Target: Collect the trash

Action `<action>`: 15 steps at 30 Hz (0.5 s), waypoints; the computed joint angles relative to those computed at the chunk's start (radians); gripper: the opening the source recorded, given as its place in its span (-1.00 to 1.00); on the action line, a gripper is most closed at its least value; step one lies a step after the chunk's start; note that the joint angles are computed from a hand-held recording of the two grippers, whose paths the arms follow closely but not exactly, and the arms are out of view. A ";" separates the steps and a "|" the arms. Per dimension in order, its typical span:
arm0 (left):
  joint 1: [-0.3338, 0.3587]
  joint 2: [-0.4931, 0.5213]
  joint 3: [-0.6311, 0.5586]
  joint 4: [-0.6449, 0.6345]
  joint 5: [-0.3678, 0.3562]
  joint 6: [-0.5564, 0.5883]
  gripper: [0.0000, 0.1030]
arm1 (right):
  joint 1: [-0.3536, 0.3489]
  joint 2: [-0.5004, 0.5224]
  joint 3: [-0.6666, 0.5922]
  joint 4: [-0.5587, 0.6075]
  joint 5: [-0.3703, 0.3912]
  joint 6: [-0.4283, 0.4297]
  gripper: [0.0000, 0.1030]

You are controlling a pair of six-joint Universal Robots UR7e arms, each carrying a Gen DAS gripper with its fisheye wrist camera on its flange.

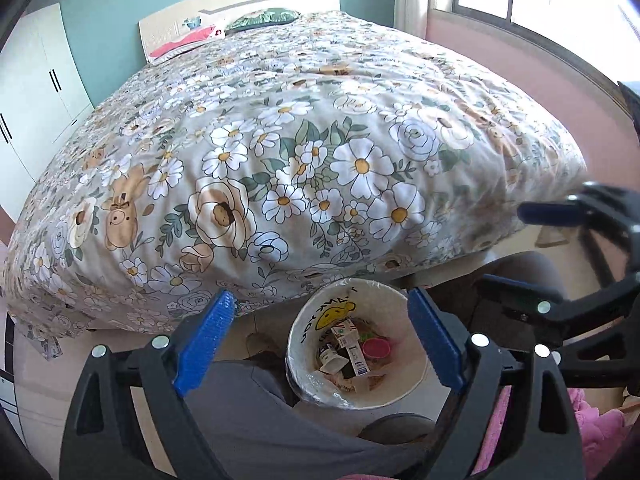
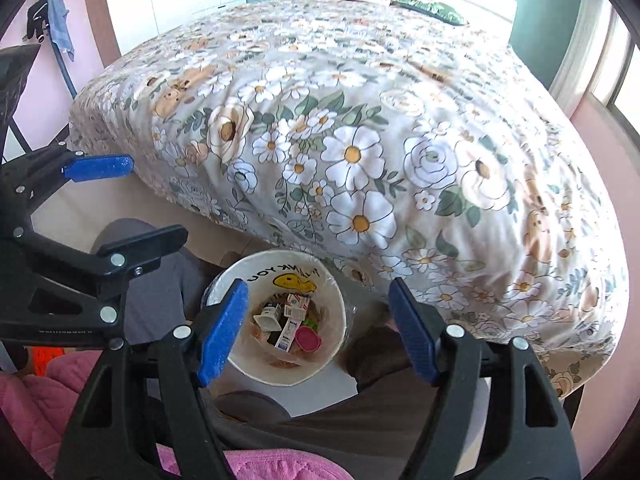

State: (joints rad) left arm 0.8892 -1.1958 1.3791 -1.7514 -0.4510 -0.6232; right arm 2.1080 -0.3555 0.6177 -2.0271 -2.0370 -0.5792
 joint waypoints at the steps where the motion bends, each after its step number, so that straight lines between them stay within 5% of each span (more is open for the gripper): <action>1: -0.011 -0.006 0.015 -0.010 0.009 -0.003 0.80 | 0.006 -0.029 0.043 -0.033 0.003 -0.002 0.47; 15: -0.128 -0.071 0.107 0.038 0.088 -0.117 0.80 | 0.058 -0.241 0.391 -0.337 -0.033 0.003 0.54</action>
State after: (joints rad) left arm 0.7611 -1.2670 1.4858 -1.7130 -0.3626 -0.7407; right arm 2.1658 -0.5968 1.0092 -2.3643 -2.0696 -0.5766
